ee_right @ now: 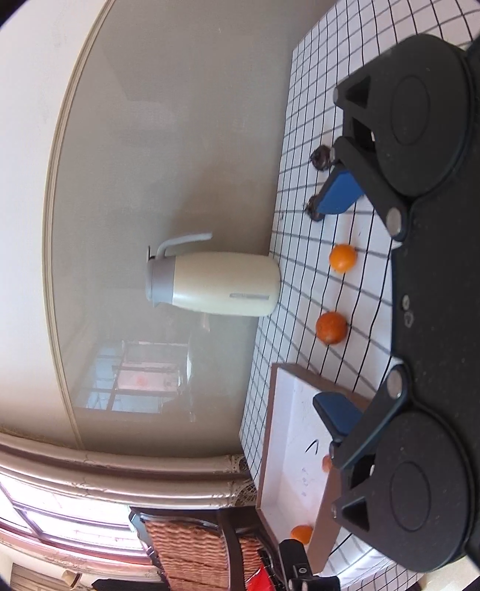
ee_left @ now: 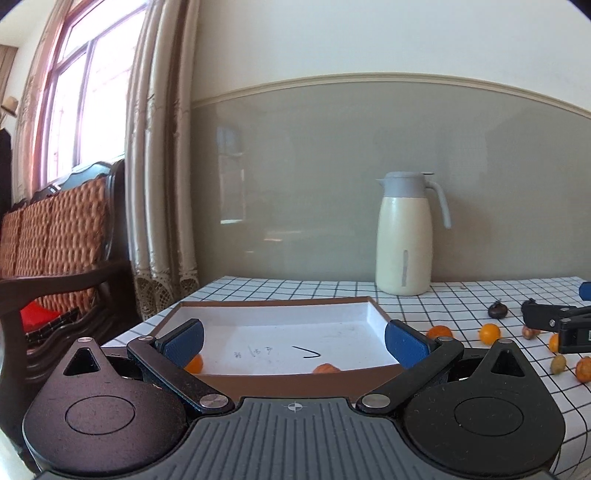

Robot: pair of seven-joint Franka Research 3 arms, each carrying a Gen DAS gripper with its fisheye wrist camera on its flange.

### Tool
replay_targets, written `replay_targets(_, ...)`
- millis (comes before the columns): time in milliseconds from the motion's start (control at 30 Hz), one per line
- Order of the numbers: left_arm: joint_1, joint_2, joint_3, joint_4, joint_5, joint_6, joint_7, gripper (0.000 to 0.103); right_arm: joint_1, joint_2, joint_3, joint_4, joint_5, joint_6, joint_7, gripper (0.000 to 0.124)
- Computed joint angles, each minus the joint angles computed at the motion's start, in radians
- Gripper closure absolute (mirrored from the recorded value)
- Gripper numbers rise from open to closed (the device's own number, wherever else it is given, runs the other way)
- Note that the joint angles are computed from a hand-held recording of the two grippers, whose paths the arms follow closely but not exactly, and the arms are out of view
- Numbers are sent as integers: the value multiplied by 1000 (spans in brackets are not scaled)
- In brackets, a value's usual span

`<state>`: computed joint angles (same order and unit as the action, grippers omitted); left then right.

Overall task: Organize fruits
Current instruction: 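Release the orange cylinder piece into the tray with the right gripper, then grasp the brown round fruit with the left gripper while the right grasps the reddish fruit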

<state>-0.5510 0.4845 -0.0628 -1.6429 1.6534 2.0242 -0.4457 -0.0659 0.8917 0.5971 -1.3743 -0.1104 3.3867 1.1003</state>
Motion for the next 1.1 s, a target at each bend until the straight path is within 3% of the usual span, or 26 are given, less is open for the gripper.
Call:
replay_targets(200, -23, 83, 14, 114, 34, 73, 65, 0, -37, -40, -35, -66, 2, 52, 49, 27)
replay_targets(333, -39, 136, 35, 189, 27, 134, 72, 0, -10, -69, -123, -92, 11, 68, 82, 27)
replay_targets(533, -66, 227, 76, 321, -12, 224, 131, 0, 63, -94, -268, -91, 53, 8, 52, 29)
replay_targets(867, -96, 399, 140, 573, -161, 350, 316, 0, 80, -66, -299, -31, 184, -95, -33, 51)
replay_targets(1100, -97, 506, 180, 726, -289, 415, 418, 0, 68, -28, -269, 30, 254, -173, -123, 64)
